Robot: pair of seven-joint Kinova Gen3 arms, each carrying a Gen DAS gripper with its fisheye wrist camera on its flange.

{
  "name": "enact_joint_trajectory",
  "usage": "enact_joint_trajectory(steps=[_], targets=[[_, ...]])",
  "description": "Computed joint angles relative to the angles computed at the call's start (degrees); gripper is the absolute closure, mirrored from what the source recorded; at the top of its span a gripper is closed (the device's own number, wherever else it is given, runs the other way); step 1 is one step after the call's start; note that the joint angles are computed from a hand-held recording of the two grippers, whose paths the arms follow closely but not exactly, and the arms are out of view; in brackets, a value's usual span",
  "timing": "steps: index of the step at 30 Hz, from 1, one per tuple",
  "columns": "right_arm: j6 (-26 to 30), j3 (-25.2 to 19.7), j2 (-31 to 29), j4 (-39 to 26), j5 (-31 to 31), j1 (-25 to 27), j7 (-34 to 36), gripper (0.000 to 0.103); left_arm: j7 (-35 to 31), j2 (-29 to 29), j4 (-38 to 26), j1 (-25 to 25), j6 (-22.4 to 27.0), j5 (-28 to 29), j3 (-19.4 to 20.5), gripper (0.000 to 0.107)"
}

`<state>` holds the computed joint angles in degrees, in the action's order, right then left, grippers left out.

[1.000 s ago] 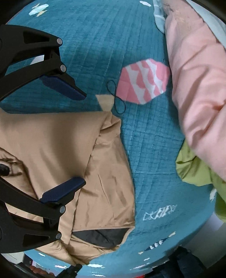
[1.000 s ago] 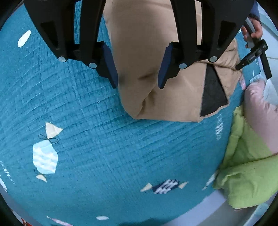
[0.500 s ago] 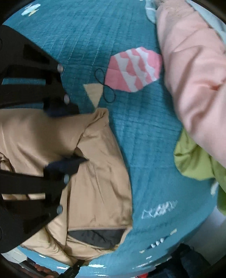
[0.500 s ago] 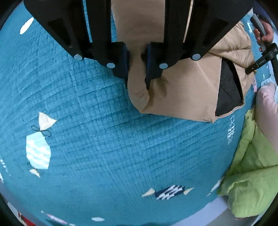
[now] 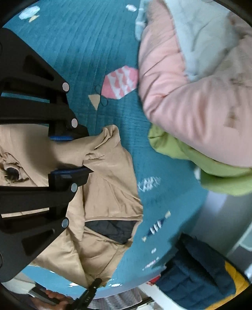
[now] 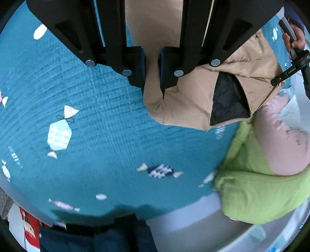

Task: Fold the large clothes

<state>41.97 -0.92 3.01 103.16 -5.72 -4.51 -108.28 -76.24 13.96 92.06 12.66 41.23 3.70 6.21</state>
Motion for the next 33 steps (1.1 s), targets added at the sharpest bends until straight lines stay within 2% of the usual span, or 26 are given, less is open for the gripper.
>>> enact_joint_trajectory(steps=[3,8,13,21,24,28,31,33], targets=[[1.27,-0.55,-4.10,1.10,2.05,-0.75,-1.45,0.093,0.56,-3.93,2.33,1.19,-0.19,-1.42,-0.04,0.087],[4.63,-0.28,-11.60,3.39,-0.12,-0.65,0.04,0.093,-2.89,-13.46,8.04,0.22,1.20,0.96,0.34,0.087],[11.93,-1.04,-18.30,3.85,0.57,-1.04,0.39,0.093,-3.77,-19.87,12.63,0.87,2.84,0.47,1.69,0.087],[23.58,-0.71,-29.30,6.40,-3.92,-1.73,-1.03,0.092,-7.22,-32.33,23.72,0.70,5.26,7.68,-1.10,0.086],[27.70,-2.17,-33.91,9.24,-4.91,-1.72,-2.91,0.092,-6.66,-36.80,28.53,0.47,6.53,8.90,-0.87,0.086],[31.25,-1.78,-38.39,15.13,-8.10,-1.87,-5.16,0.092,-6.77,-41.60,35.69,1.19,8.21,11.36,-1.52,0.086],[32.93,-3.63,-41.42,20.46,-8.95,-1.19,-7.24,0.092,-5.75,-43.55,40.44,0.41,8.95,11.97,-0.54,0.085],[33.28,-3.16,-43.12,24.30,-10.17,-0.81,-8.33,0.092,-5.19,-44.26,42.89,0.23,8.68,12.46,-0.07,0.084]])
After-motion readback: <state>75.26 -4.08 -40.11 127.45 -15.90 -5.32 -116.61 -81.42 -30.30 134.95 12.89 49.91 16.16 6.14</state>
